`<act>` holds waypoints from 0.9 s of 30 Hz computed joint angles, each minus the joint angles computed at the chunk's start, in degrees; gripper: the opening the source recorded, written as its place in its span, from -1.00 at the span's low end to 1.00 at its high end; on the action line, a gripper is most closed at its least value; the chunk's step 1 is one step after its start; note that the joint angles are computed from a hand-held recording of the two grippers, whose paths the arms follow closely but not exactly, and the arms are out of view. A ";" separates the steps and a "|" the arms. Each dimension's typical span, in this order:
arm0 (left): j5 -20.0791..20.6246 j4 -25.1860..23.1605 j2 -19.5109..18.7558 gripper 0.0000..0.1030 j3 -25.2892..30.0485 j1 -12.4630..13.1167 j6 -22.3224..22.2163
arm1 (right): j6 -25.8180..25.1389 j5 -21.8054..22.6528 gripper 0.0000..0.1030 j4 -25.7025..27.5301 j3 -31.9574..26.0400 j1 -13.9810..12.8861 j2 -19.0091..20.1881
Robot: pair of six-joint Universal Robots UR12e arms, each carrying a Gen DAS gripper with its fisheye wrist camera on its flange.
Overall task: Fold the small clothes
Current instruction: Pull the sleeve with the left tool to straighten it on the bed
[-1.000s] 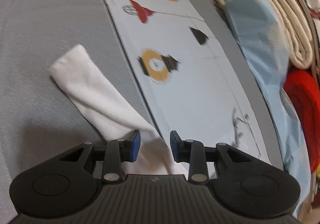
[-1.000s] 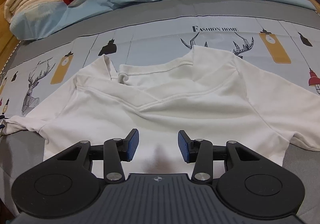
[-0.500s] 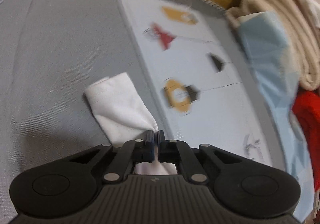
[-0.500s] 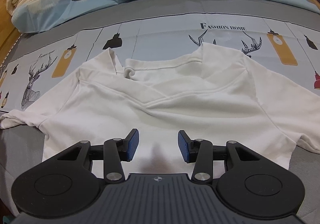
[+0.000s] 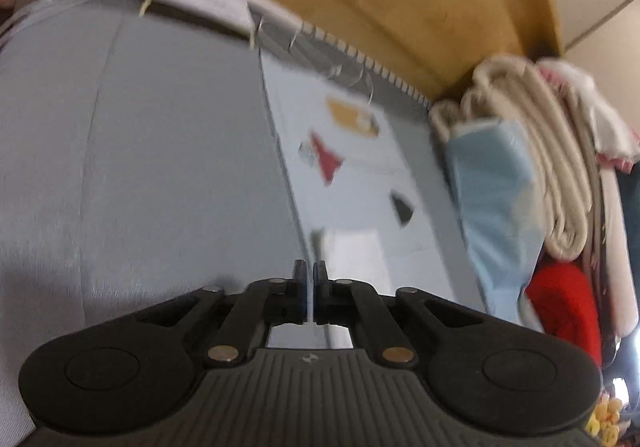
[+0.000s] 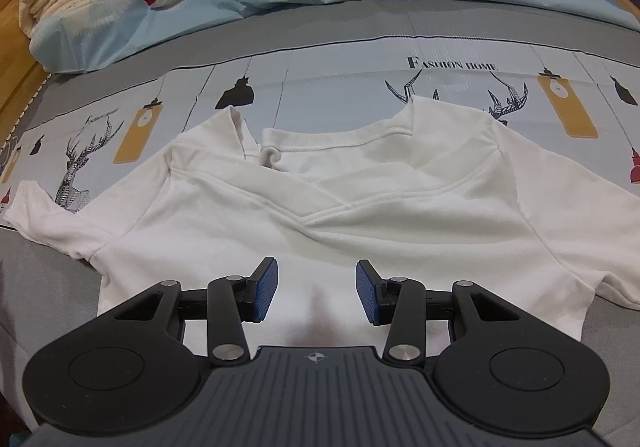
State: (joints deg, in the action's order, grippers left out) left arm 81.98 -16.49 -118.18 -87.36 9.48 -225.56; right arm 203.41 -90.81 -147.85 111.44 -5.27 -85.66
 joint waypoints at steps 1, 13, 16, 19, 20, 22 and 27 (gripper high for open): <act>-1.56 -1.71 -0.27 -0.98 0.67 -0.05 1.79 | 0.19 -0.12 -0.13 0.00 0.06 -0.02 -0.09; -7.41 -7.19 -5.83 -0.61 6.18 -2.37 10.16 | 0.54 -1.32 -0.13 0.75 1.41 -1.19 -1.32; -7.76 -8.39 -6.91 -0.60 7.36 -2.72 11.02 | 0.49 -1.55 -0.13 0.84 1.29 -1.40 -1.15; -5.93 -12.74 -6.96 -0.95 8.68 -3.39 14.80 | 0.61 -1.78 -0.13 0.84 1.10 -1.43 -0.90; -4.95 -13.89 -6.75 -0.96 8.90 -3.59 15.57 | 0.77 -1.86 -0.13 0.80 1.02 -1.47 -0.83; 1.13 -13.65 -5.69 -0.97 8.39 -4.43 14.73 | 1.16 -2.21 -0.13 0.20 0.99 -1.61 -0.80; 17.03 -29.35 -2.99 -0.95 9.90 -6.93 6.15 | 3.64 -5.34 -0.13 -2.73 1.77 -2.72 -1.38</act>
State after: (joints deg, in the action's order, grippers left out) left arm 99.01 -45.84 -121.17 -77.46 2.55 -219.40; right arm 207.05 -96.15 -150.58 113.20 -7.98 -87.04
